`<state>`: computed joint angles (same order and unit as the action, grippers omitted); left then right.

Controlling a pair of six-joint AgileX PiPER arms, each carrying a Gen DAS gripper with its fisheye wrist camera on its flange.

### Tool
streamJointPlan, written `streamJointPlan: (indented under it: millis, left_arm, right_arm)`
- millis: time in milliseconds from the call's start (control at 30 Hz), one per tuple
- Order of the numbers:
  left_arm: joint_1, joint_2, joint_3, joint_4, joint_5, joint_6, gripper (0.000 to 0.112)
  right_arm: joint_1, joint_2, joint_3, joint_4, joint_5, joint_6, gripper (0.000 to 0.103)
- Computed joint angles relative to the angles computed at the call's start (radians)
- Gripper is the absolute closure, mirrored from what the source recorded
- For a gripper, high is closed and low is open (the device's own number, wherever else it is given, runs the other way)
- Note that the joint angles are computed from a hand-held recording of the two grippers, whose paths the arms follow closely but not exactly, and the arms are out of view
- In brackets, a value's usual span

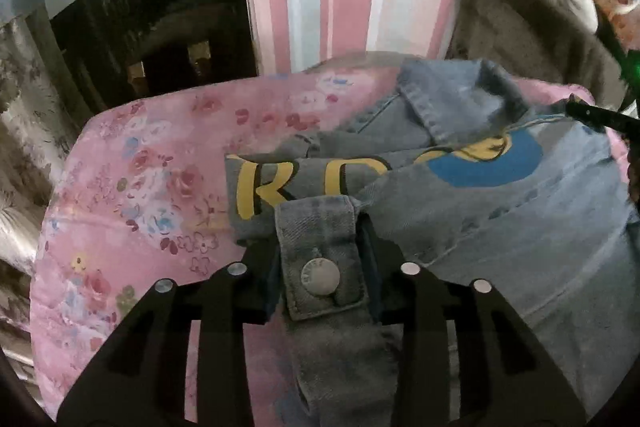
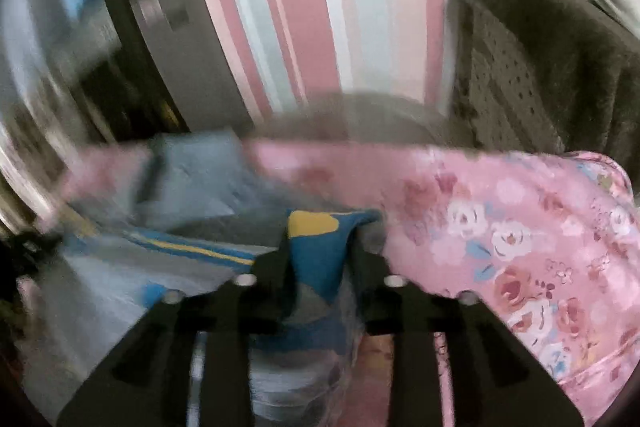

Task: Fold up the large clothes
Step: 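Grasp the buttoned cuff with the left tool while the right tool grasps the blue-patched side, then fold the held jacket half over with both tools and open both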

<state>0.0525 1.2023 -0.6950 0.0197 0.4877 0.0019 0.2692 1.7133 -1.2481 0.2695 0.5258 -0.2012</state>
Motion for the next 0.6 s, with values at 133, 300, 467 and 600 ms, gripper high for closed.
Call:
streamJointPlan:
  millis: [133,300,467,600]
  left_arm:
    - [-0.015,-0.078,-0.025,0.08,0.077,-0.097,0.053]
    - [-0.113,-0.222,-0.017,0.28,0.157,-0.288,0.037]
    - [-0.222,-0.145,-0.029,0.336,0.138,-0.416,0.038]
    - [-0.231,0.039,-0.104,0.307,0.139,-0.399,0.039]
  right_arm:
    - [-0.063,-0.121,0.046,0.14,0.006,-0.106,0.044]
    - [0.007,-0.344,0.181,-0.014,-0.02,-0.041,0.028]
    - [0.188,-0.272,0.181,-0.265,-0.045,0.15,0.029]
    - [0.22,-0.052,0.016,-0.344,0.104,0.219,0.04]
